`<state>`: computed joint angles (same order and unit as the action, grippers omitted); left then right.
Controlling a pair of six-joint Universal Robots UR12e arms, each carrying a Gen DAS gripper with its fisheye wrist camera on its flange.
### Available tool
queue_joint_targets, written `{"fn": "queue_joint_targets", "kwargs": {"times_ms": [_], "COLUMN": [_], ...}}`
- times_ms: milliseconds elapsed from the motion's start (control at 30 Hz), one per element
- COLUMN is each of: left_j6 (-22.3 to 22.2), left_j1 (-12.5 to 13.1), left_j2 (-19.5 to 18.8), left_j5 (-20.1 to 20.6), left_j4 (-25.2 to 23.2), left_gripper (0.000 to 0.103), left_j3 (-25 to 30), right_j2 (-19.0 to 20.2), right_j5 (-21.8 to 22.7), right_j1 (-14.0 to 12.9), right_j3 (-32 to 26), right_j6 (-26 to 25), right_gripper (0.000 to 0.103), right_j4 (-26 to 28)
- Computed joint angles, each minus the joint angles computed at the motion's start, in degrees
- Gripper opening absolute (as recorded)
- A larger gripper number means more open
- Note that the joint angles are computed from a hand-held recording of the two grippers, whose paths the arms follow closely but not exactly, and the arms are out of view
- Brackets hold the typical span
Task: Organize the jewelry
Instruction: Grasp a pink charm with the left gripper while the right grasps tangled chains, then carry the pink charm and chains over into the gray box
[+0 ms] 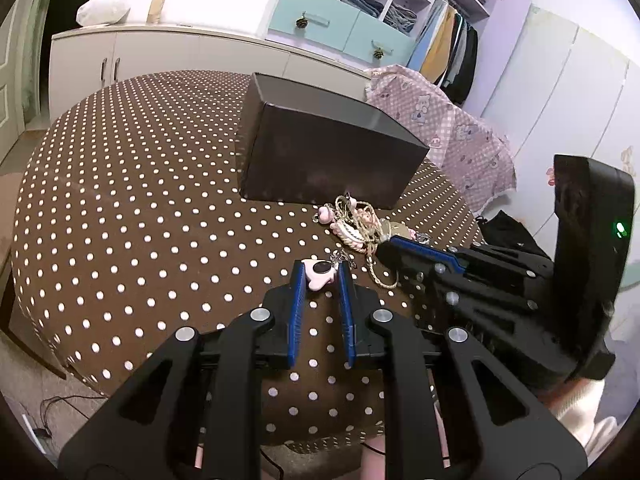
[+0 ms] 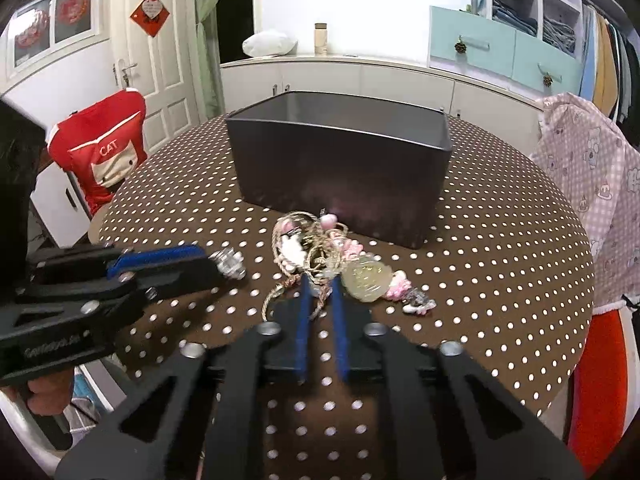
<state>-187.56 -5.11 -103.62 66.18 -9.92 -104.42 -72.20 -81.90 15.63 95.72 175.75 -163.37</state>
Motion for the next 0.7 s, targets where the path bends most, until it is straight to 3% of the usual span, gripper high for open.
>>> {"fn": "queue_joint_targets", "kwargs": {"times_ms": [400,700], "left_j6": [-1.1,0.06], "left_j1": [0.18,-0.3], "left_j2": [0.27,-0.01], "left_j5": [0.93,2.48], "left_j4": [3.02,4.99], "left_gripper": [0.017,0.017], "left_j3": [-0.13,1.82], "right_j2": [-1.4,-1.82], "right_j5": [4.81,5.67], "right_j1": [-1.62,-2.39], "right_j3": [0.38,-0.75], "right_j6": [5.09,6.01], "right_gripper": [0.004,0.004], "right_j4": [-3.74,-7.18]}}
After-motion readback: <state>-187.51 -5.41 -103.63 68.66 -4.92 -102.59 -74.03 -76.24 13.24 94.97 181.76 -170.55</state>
